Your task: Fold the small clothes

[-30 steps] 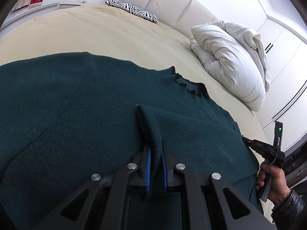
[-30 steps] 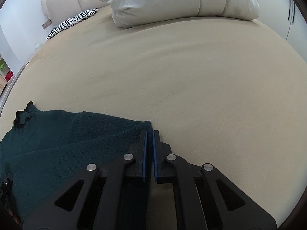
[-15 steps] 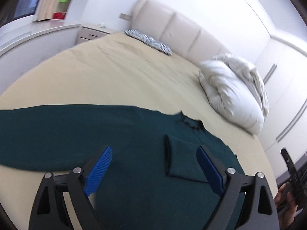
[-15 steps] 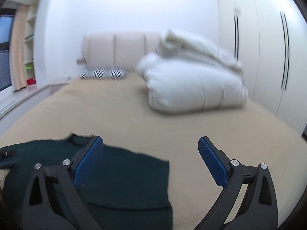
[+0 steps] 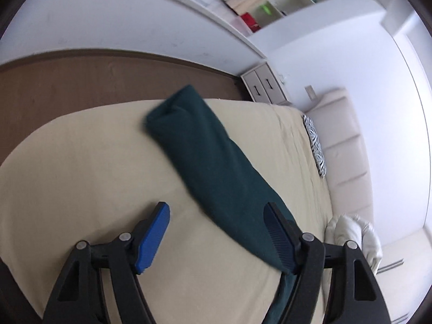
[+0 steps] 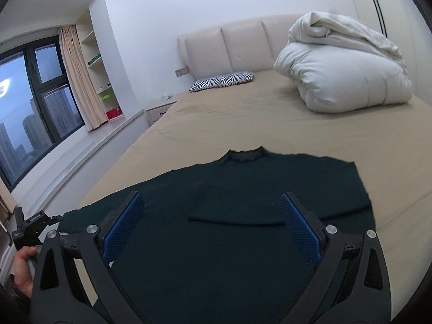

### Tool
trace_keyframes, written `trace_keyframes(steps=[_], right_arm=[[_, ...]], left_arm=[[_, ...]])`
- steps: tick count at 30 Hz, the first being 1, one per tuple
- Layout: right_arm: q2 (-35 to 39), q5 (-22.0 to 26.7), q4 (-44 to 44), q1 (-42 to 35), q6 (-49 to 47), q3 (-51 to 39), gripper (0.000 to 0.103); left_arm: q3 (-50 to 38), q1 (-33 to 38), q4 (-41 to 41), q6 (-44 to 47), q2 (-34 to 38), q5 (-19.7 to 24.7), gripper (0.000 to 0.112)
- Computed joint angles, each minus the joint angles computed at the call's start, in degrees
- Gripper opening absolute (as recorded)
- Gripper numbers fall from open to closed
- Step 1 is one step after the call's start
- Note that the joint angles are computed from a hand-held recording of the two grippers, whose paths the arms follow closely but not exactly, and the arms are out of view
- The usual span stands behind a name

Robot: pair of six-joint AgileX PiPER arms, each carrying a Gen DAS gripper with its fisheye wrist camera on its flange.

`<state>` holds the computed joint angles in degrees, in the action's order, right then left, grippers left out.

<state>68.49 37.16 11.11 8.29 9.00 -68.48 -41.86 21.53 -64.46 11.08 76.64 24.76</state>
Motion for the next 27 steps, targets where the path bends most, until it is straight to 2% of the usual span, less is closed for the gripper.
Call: trace_keyframes(steps=[3, 4, 6, 8, 9, 10, 13, 16, 19, 23, 27], right_arm=[[-0.2, 0.3, 0.8, 1.6, 2.1, 1.7, 0.102], [-0.3, 0.2, 0.4, 2.0, 3.4, 2.2, 0.102], [-0.3, 0.2, 2.4, 1.2, 2.7, 3.1, 0.101], [0.7, 1.3, 9.0, -3.7, -3.9, 2.8, 0.101], [0.4, 1.4, 10.8, -5.0, -5.6, 3.4, 0.101], [0.1, 1.0, 11.9, -5.5, -6.7, 4.2, 0.101], [1.1, 2.1, 17.0, -9.8, -12.5, 4.4, 0.101], [-1.2, 3.9, 20.8, -13.7, -16.6, 6.5, 0.101], [-2.7, 5.7, 24.8, -17.9, -20.2, 8.5, 0.1], [-4.8, 8.5, 30.3, -25.0, -25.6, 11.8, 0.1], [-5.8, 12.0, 36.1, -34.0, -32.1, 14.9, 0.1]], left_arm=[[-0.8, 1.1, -10.8, 9.5, 4.5, -0.9, 0.072], [-1.2, 1.3, -12.3, 10.7, 5.5, -1.3, 0.067], [-3.4, 1.2, -16.0, 13.4, 9.1, -2.0, 0.054], [-5.1, 1.8, -19.8, 15.3, 12.4, -1.5, 0.034], [-5.9, 2.1, -20.9, 15.7, 13.8, -1.5, 0.03], [-7.1, 2.2, -20.6, 14.9, 15.2, -1.7, 0.022], [-8.8, 0.7, -17.8, 12.9, 14.7, -3.5, 0.011], [-11.7, -5.3, -2.2, 0.6, 11.6, -7.8, 0.008], [-16.3, -14.4, 15.0, -12.1, 10.5, -11.2, 0.008], [-27.1, -27.6, 37.9, -26.4, 12.6, -9.1, 0.008], [-40.9, -43.5, 60.0, -41.7, 20.1, -3.4, 0.009]])
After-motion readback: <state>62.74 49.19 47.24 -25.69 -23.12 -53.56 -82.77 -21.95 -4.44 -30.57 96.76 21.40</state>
